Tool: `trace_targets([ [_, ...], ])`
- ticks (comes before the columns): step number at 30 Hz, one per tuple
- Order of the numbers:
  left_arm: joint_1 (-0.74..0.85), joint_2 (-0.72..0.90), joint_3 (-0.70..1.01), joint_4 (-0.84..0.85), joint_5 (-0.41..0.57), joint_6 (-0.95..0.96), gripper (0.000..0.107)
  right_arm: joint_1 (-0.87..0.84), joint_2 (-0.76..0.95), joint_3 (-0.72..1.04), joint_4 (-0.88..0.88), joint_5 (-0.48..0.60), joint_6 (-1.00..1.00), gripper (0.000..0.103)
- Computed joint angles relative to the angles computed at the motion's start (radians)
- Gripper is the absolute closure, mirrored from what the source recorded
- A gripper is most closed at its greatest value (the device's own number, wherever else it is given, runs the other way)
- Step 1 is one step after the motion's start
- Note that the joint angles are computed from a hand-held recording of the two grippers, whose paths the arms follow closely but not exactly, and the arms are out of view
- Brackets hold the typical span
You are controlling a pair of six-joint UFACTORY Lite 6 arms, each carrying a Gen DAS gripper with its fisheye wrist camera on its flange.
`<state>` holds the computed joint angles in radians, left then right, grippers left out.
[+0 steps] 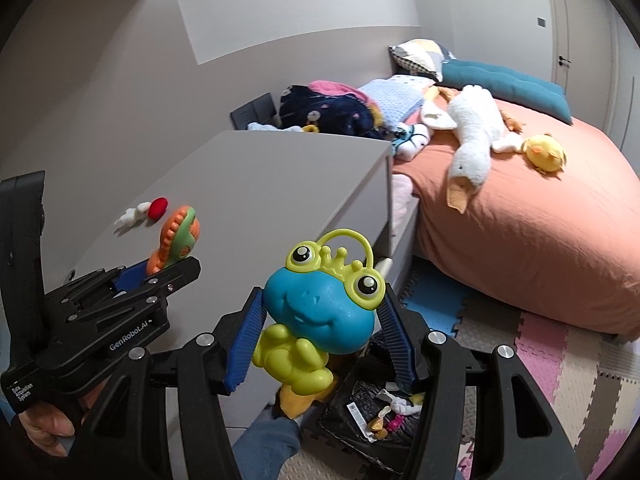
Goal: Collect trash
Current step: 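Carry the orange toy and frog toy over the black bin and open both grippers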
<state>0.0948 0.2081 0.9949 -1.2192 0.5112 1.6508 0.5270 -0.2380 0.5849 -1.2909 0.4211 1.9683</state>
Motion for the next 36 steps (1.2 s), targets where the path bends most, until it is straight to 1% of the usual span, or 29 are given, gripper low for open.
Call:
trace_targets([
  [10,-0.09,-0.087,-0.107,-0.028,-0.015,0.035,0.07,-0.02,-0.198,-0.136,0.103,0.05,-0.075,0.045],
  [23,-0.201,-0.159,-0.179,-0.016,-0.032,0.016,0.07,-0.083,-0.433,-0.275,0.259,0.095,-0.23,0.045],
  [29,-0.262,-0.157,-0.194,-0.003,-0.044,0.002,0.07,-0.163,-0.533,-0.334,0.352,0.082,-0.349,0.045],
  [33,-0.296,-0.137,-0.199,0.037,-0.043,-0.026,0.07,-0.228,-0.558,-0.366,0.397,0.045,-0.41,0.045],
  [34,-0.311,-0.126,-0.197,0.06,-0.048,-0.032,0.066,-0.25,-0.545,-0.366,0.404,0.024,-0.419,0.044],
  [35,-0.329,-0.118,-0.198,0.075,-0.069,-0.041,0.057,-0.266,-0.541,-0.37,0.416,0.01,-0.434,0.044],
  [36,-0.339,-0.114,-0.201,0.07,-0.091,-0.036,0.029,-0.291,-0.54,-0.374,0.43,-0.005,-0.455,0.04],
])
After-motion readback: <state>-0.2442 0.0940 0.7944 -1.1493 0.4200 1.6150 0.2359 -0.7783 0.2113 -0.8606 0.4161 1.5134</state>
